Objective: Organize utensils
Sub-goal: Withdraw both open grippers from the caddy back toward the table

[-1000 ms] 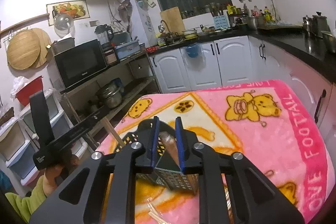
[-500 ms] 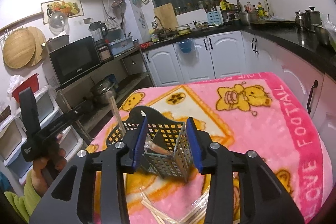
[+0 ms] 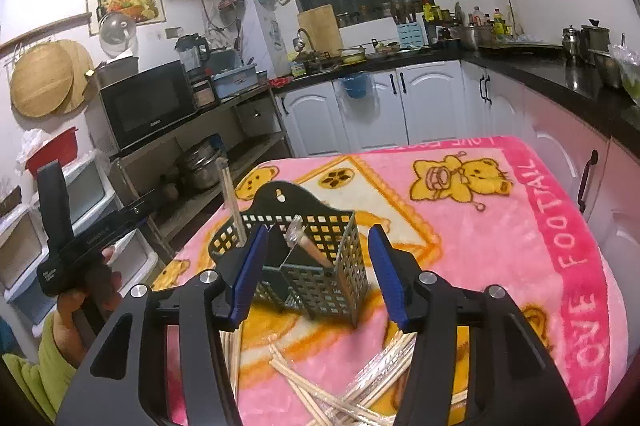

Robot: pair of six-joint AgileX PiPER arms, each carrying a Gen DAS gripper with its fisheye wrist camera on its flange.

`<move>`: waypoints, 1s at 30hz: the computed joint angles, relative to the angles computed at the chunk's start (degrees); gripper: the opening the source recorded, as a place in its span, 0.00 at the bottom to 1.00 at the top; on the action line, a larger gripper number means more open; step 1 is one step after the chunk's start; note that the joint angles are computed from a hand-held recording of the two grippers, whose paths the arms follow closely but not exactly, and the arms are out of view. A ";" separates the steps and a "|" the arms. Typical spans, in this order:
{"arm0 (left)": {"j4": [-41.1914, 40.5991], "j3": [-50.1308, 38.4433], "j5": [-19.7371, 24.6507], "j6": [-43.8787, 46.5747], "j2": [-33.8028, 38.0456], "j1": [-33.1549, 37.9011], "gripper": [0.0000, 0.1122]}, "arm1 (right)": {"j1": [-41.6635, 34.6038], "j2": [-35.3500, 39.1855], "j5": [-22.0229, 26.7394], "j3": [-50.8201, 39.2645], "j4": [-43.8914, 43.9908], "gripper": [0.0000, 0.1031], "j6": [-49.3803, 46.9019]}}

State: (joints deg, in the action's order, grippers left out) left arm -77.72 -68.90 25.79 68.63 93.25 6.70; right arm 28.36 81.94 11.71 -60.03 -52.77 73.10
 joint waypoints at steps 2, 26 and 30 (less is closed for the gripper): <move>-0.19 0.49 0.55 -0.01 -0.24 0.48 0.82 | 0.37 -0.33 0.16 0.41 -0.02 0.49 -0.16; 3.66 8.85 -0.82 -0.88 -2.54 2.22 0.82 | 6.83 1.37 2.57 4.53 -6.94 0.49 4.34; 4.46 9.84 -1.11 -0.92 -2.54 2.97 0.82 | 8.17 2.50 3.51 4.58 -8.09 0.49 5.26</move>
State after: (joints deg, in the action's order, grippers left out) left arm -73.26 -59.06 24.68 67.71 90.71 9.68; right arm 36.54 84.44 15.23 -55.44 -60.86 78.36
